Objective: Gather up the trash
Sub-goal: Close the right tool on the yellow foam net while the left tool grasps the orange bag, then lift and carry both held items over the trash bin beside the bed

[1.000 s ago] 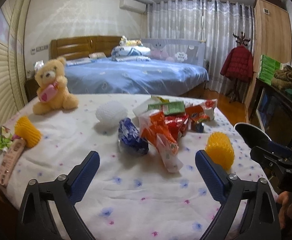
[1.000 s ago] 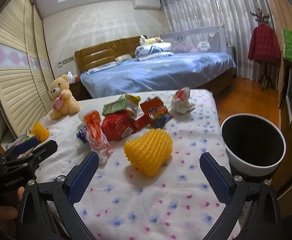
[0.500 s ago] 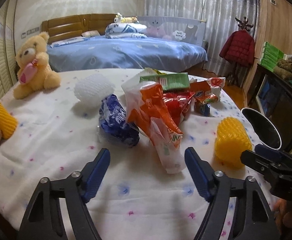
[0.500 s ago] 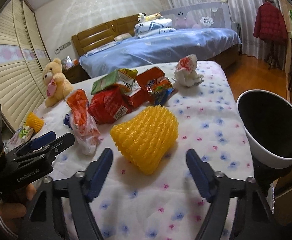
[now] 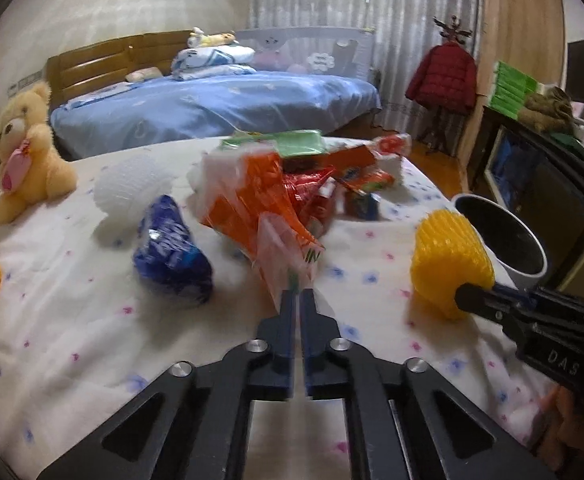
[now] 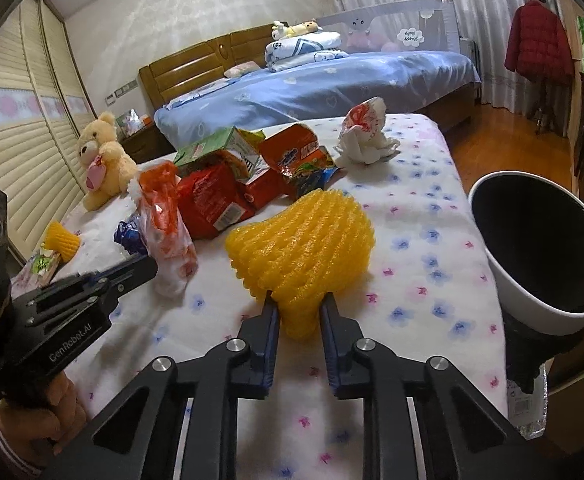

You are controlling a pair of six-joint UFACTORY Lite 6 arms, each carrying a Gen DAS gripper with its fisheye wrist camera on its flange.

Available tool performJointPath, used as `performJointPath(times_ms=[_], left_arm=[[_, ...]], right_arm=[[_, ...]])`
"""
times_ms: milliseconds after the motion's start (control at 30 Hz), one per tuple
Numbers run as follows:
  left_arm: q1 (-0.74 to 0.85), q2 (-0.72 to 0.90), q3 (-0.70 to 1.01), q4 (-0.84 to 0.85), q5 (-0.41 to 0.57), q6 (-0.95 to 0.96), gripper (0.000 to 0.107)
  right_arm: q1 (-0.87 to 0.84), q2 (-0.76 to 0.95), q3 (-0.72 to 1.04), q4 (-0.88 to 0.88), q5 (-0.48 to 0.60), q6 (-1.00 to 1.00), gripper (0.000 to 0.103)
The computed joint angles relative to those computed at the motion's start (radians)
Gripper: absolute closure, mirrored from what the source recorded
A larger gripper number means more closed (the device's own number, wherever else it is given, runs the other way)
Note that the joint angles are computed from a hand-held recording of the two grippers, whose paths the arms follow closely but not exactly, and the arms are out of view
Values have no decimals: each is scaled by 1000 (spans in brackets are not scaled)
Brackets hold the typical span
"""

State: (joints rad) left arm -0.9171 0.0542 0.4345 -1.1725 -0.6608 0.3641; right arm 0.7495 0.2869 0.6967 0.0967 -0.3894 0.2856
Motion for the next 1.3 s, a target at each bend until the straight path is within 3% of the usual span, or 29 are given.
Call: performJointPath(times_ms=[367, 467, 533, 700, 867, 900, 967, 1300], left_arm=[[-147, -44, 17, -178, -55, 138, 107], [-104, -51, 11, -202, -8, 130, 97], [-76, -36, 19, -223, 5, 133, 81], [-1, 20, 62, -198, 55, 121, 61], [107, 101, 132, -131, 128, 90, 62], [131, 103, 132, -81, 149, 53, 73], [155, 119, 145, -21, 160, 18, 74], [-7, 85, 160, -109, 87, 115, 81]], right_arm=[[-76, -135, -107, -80, -20, 67, 85], [-102, -151, -129, -132, -27, 113, 85], [-118, -155, -136, -170, -29, 148, 85], [-137, -145, -138, -205, -38, 182, 85], [-162, -124, -128, -256, -44, 221, 85], [-166, -123, -127, -262, -44, 226, 85], [-178, -122, -131, -276, -49, 236, 85], [-239, -180, -196, -351, -68, 284, 85]])
